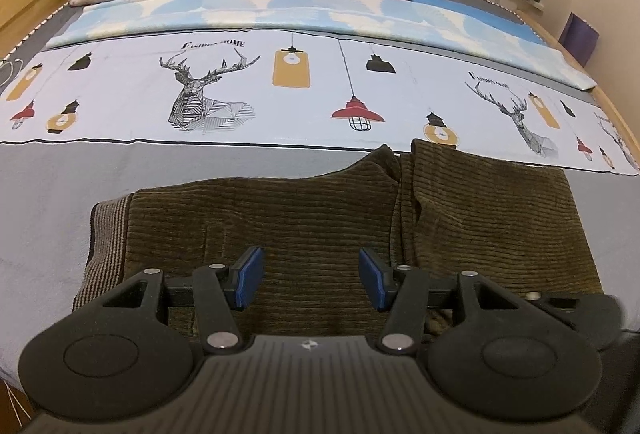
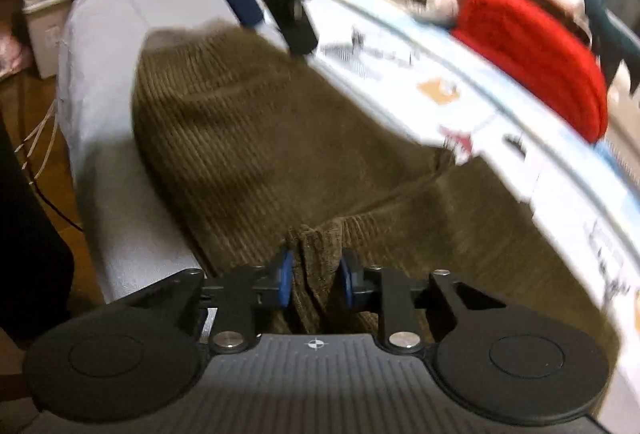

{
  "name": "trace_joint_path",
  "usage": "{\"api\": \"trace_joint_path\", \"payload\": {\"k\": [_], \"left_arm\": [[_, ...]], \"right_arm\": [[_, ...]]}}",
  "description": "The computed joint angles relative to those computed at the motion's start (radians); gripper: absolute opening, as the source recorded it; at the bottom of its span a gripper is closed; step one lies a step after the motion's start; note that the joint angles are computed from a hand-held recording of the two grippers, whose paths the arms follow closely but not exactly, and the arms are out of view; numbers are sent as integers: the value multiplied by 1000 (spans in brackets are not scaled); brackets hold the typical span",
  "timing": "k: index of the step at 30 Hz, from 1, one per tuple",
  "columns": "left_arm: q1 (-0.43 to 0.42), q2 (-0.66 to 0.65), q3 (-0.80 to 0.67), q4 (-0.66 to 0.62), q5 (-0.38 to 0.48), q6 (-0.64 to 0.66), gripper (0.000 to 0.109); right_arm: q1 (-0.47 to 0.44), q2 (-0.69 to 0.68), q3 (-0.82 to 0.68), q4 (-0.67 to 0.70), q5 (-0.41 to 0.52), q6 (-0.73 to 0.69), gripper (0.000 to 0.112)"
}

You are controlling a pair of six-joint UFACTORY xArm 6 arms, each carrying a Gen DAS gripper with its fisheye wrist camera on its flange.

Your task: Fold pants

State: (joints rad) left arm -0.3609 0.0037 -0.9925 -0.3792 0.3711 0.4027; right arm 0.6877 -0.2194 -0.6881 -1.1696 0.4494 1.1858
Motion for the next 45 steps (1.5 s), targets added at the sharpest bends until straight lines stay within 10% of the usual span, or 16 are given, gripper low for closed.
{"api": "trace_joint_path", "payload": {"k": [6,13,22,26,35,45], "left_arm": [[-15,9,-23,-10,15,-5,58],[-79,19,-39,-40,18,28,59],[-153,64,-80,-117,216,211,61],[-184,124,-97,88,293,149,27],[-184,132,-97,129,214,71,35],[-193,170,-151,142,165,9,40]], "right_arm": [[4,-26,88,85,-51,-149,27],[-52,-333,240,38,-49,105,47],[-153,-743,490,600,456,-101,45],[-178,-828,529,630,429,-128,45],[-416,-833,476,627,237,-184,45],[-691,-249,217,512,-79,-274,46]]}}
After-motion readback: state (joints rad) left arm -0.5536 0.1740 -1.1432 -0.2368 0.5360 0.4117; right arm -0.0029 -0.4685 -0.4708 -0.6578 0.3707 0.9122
